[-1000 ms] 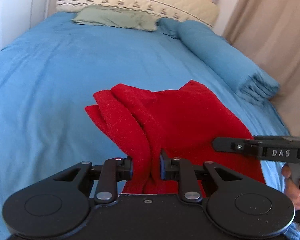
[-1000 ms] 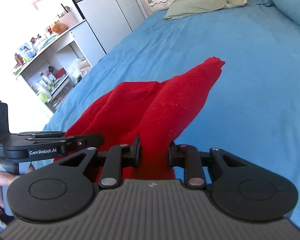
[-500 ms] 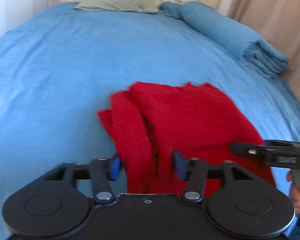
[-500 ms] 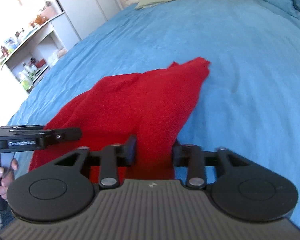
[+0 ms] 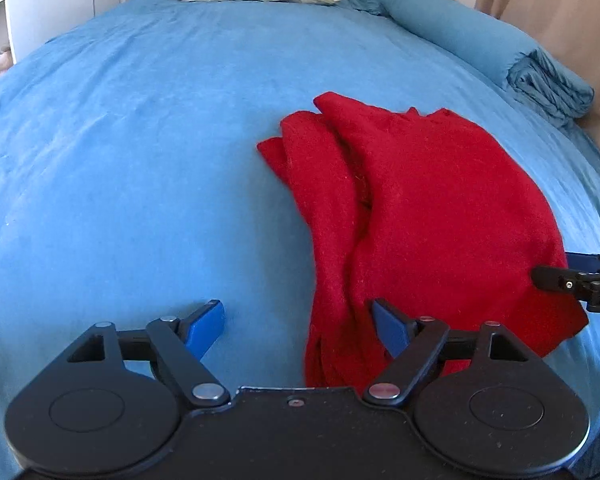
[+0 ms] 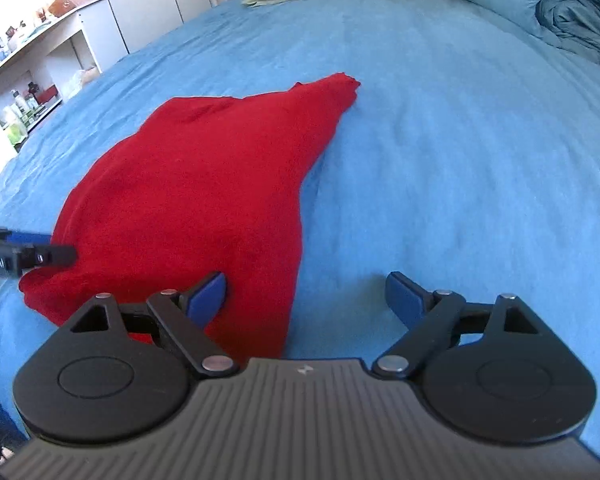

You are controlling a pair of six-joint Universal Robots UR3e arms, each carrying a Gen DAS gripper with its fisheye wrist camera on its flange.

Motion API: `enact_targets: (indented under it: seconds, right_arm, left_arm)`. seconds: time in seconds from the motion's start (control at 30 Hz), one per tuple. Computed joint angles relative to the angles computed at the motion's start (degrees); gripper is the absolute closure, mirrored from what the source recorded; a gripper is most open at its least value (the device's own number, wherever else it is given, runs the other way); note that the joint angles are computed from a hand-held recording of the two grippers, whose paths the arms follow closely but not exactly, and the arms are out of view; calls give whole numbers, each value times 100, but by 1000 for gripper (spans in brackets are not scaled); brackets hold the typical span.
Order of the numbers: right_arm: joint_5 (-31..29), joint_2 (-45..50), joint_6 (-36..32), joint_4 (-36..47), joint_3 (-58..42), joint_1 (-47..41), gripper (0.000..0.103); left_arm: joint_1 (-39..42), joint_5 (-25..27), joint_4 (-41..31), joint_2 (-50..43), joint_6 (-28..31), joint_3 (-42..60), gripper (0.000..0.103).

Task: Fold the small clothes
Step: 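Open both grippers and pull them back from the folded sweater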

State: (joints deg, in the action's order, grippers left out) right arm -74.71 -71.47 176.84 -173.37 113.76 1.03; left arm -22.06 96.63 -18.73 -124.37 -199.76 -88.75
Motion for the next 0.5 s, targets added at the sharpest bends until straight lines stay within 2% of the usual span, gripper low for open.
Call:
enact_targets:
  seconds: [0.07,0.17,0.23,0.37,0.5]
  right_arm:
    - [-139,-49,28,273,-209,108,0]
    - [9,-629,74,681,-229,79,0]
    - [-14,-1256,108,1167,-308,106,0]
    - [-217,-2387,464,2839,-1026,239,0]
    - [-801,-3029,916,4601,-2126,616,0]
  left_arm:
    - [-76,144,-479,60,-90,336,23]
    - [-264,454,-570,486,-126,359,21]
    - [-442,755,-998,830,-189,604,20]
    - [-922,1271,-2459,1524,-774,1368,3]
    - [-1398,1604,-3557,1938,-1334,2008,0]
